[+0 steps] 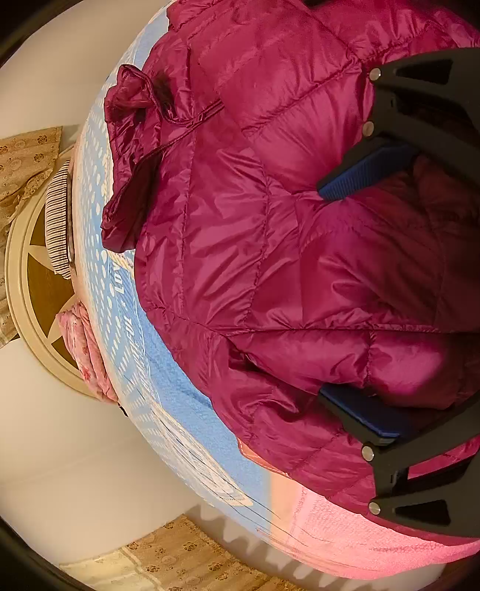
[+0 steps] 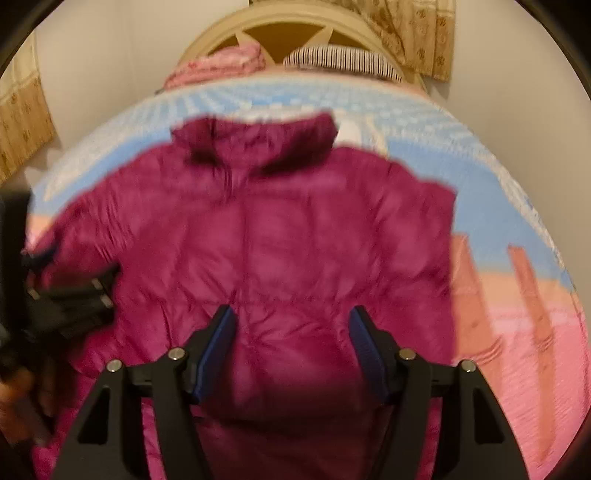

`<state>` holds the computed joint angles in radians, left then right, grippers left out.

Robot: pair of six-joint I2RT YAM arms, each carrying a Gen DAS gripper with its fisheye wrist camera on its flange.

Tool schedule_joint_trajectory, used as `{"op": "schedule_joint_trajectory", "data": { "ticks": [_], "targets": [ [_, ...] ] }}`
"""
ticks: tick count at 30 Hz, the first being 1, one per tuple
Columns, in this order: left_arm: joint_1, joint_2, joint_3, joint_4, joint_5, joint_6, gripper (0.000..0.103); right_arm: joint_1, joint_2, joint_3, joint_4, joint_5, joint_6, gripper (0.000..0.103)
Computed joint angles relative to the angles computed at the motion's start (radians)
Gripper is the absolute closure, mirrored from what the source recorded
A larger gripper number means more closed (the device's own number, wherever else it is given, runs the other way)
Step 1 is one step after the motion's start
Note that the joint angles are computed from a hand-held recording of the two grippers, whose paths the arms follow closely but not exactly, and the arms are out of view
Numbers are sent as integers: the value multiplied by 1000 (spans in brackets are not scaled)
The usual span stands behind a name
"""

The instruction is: Fold large clothes

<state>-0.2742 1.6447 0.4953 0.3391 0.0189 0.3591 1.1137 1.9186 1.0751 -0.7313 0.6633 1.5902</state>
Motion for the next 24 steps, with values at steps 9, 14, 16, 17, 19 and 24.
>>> {"op": "schedule_joint_trajectory", "data": {
  "ticks": [9,14,16,17,19,24],
  "targets": [
    [0,-3,12,-22,1,6,2,11,122,82,-60,28,30,33],
    [101,-122,68,-231,101,55,3,17,128,83,-59,32,42,32],
    [211,-233,77,-318,198,119,3,17,125,85,-66,29,42,32],
    [287,-287,82,-351,249,172,3,16,115,81,-65,27,35,32],
    [428,-332,101,-389,339,279,3,17,89,83,-86,14,32,32],
    [785,-174,191,-298,456,477,3,90,80,219,-211,109,94,24]
  ]
}}
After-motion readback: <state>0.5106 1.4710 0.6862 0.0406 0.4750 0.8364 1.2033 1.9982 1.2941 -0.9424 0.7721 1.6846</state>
